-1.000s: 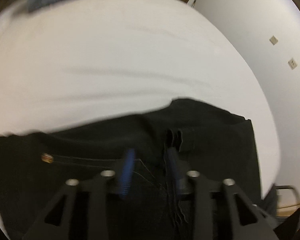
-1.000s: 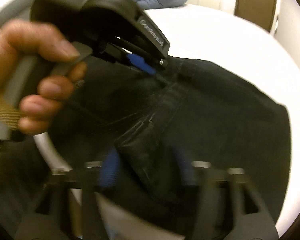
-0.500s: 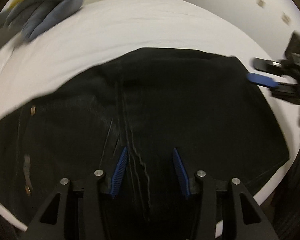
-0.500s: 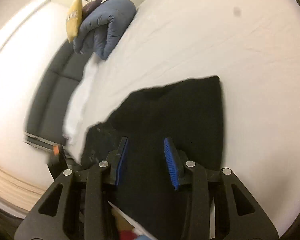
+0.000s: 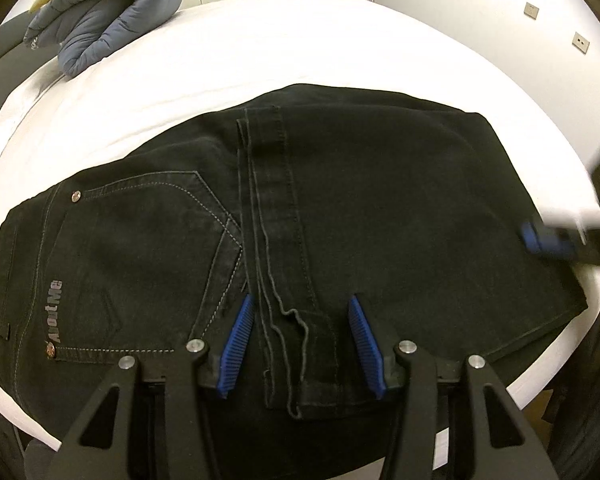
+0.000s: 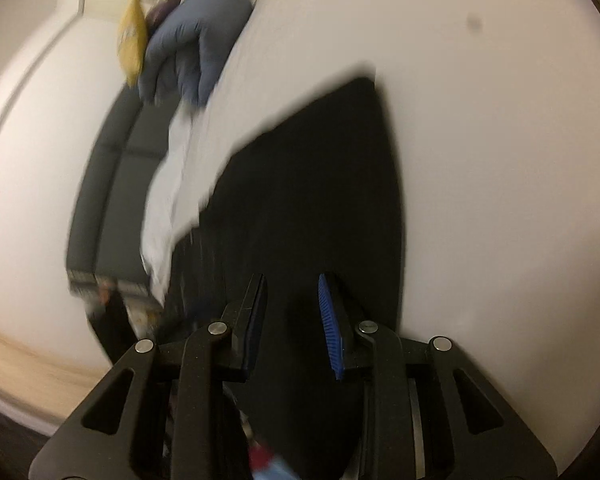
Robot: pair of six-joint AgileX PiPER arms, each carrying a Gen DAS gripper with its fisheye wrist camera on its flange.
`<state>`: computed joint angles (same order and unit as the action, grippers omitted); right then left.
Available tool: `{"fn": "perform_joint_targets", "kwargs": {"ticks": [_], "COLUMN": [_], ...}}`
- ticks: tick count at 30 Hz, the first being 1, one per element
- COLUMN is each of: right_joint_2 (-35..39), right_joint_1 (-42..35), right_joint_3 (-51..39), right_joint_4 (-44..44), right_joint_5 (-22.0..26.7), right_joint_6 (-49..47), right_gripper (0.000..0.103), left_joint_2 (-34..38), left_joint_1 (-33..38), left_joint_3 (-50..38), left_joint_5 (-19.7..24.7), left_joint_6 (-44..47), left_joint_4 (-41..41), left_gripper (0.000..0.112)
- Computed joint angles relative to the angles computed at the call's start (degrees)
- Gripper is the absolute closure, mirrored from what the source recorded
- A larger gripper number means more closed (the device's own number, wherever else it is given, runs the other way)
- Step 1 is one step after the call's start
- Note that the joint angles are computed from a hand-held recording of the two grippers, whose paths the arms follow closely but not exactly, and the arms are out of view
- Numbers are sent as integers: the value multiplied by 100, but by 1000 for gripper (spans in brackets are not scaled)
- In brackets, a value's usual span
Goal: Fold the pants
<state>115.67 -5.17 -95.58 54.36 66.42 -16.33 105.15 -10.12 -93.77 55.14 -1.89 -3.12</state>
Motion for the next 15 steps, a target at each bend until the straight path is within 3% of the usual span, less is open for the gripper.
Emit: {"fn": "perform_joint_targets", "kwargs": {"ticks": [4,7,11,15], "right_joint_2": [-1484,-2038,-2283,-2085], "right_joint_1": [285,326,828,542], "right_joint_3": [1738,2362,2153,1499], "right_joint_4": [-220,-281,-1424,-437], "right_joint_5": [-468,-406,-18,-155], "right_joint_6": [-228,52,736,449], "right_gripper": [78,78,77,76], "left_joint_2": [-197,-265,-342,-369], "left_joint_1": [-100,-83,-39,7], "left_joint_3": [308,430,561,609], "left_joint_5": [-167,-248,-351,-388], "left_joint_6": [-126,-95,-10,42], "left_joint_4": [79,28,-72,-146], "left_gripper": [59,59,59,60]}}
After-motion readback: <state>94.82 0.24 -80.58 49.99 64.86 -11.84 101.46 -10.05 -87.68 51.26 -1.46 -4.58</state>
